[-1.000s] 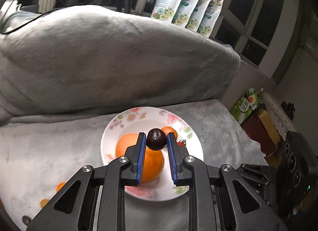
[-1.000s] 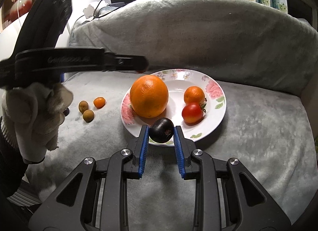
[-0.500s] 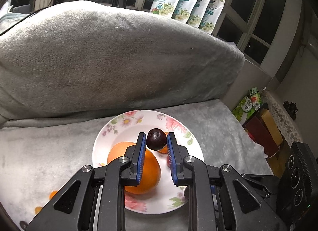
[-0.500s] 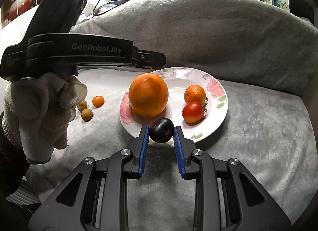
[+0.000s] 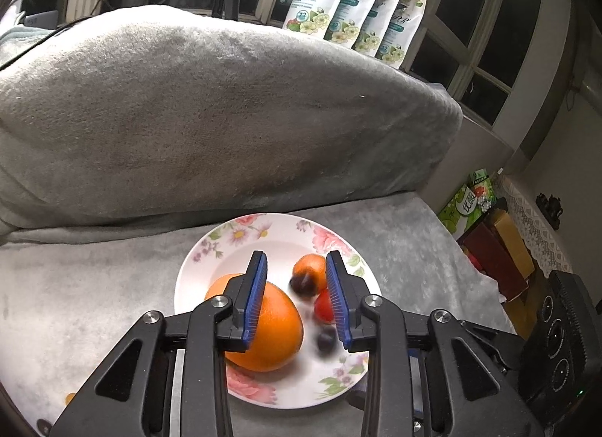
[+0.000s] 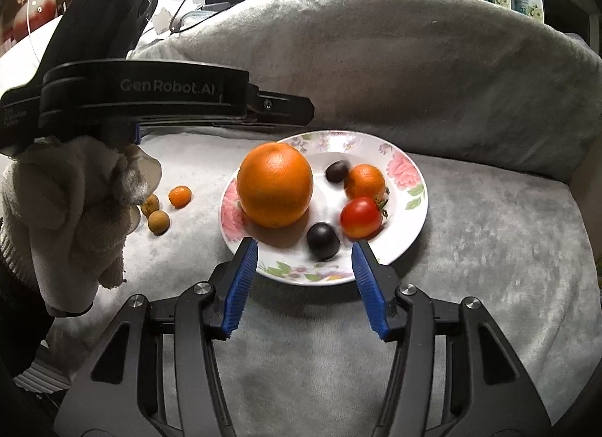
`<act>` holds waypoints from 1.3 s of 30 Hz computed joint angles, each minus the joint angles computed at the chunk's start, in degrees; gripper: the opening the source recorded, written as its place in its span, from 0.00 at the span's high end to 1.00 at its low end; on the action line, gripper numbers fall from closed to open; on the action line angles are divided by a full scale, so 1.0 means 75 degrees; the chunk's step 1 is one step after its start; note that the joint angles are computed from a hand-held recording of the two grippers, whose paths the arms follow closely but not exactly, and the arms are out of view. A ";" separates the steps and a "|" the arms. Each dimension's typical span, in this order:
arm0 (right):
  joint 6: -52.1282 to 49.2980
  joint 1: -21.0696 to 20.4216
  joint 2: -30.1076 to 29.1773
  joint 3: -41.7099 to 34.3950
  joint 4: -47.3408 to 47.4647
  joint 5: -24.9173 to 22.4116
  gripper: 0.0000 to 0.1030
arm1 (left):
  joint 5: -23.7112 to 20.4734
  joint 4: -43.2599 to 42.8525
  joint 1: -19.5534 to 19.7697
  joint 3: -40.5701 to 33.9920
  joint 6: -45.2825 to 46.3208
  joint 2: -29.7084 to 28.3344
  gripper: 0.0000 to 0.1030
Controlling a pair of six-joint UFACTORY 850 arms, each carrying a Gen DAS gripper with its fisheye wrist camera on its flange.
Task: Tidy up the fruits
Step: 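Open both grippers to drop the plums onto the plate, then move both grippers back toward the loose fruits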
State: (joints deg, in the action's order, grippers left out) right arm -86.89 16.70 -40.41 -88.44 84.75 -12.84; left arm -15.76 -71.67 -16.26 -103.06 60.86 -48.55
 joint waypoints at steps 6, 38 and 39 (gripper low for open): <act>-0.0762 0.0028 0.0085 0.0132 0.0711 0.0072 0.22 | 0.0142 -0.0679 -0.0028 0.0135 0.0663 0.0096 0.29; -0.1237 0.0412 0.0370 0.0294 0.1289 -0.0029 0.17 | 0.0649 -0.7653 0.0352 0.2655 0.7694 0.1849 0.24; -0.1271 0.0439 0.0362 0.0276 0.1337 -0.0058 0.17 | 0.0644 -0.8210 0.0391 0.2805 0.8289 0.1946 0.24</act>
State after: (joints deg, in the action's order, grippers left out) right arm -96.42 20.00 -37.70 -86.37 94.78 -13.27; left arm -10.93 -133.24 -13.33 -82.02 123.03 -33.95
